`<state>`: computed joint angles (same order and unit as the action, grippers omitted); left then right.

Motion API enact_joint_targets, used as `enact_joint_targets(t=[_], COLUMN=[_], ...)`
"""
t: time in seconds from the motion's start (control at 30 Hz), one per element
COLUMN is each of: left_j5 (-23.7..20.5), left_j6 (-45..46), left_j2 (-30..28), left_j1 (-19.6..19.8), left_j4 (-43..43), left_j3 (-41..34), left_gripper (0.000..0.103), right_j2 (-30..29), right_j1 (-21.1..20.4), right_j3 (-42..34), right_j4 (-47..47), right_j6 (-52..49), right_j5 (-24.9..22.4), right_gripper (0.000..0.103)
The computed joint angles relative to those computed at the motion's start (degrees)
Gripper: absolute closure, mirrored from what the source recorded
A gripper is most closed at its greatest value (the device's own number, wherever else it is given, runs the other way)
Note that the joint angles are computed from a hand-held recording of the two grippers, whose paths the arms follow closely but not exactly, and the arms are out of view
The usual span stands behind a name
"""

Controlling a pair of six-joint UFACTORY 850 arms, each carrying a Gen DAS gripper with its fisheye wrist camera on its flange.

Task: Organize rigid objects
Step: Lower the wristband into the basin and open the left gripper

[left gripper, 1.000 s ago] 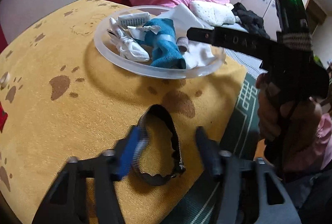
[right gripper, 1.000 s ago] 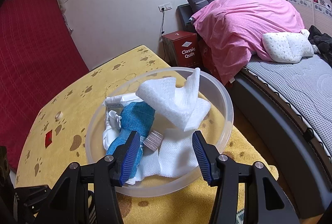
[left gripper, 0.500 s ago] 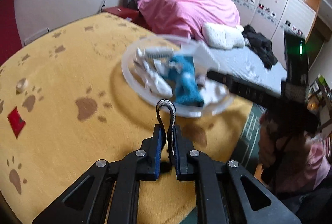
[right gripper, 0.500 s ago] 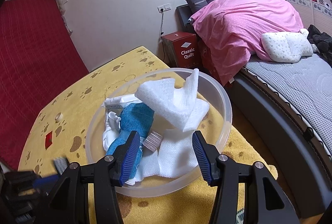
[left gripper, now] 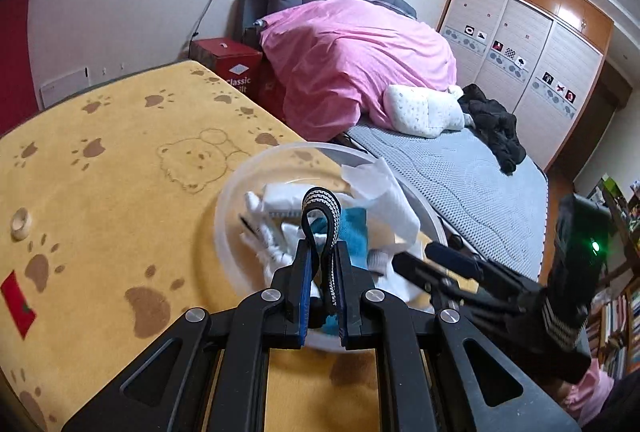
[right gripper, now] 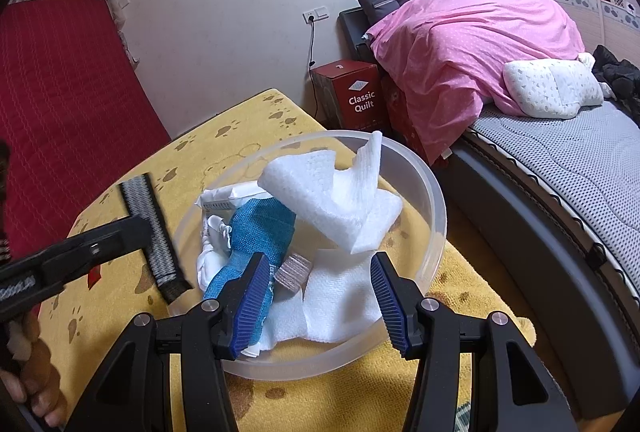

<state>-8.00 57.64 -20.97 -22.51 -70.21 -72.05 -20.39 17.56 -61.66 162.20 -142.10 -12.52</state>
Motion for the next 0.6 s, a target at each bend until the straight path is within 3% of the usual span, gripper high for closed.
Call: enact_joint_targets(t=[0.13, 0.27, 0.6], left_j5=[-1.62, -0.81, 0.27], left_j6=[-14.72, -20.00, -21.23], left_j2=[-3.09, -3.97, -3.49], left_j1=[0.32, 0.59, 1.05], left_j4=[13.37, 16.86, 17.44], left_j3=[-3.36, -3.65, -2.45], left_gripper=[0.087, 0.056, 0.051], right_j2=[0.04, 0.02, -0.08], right_j1=[-0.01, -0.03, 0.09], right_j3=[0.00, 0.00, -0.13], right_j4=[-0.20, -0.16, 1.20], right_j6=[0.17, 0.20, -1.41], right_j5=[0.03, -0.02, 0.09], right_gripper=[0.047, 0.047, 0.047])
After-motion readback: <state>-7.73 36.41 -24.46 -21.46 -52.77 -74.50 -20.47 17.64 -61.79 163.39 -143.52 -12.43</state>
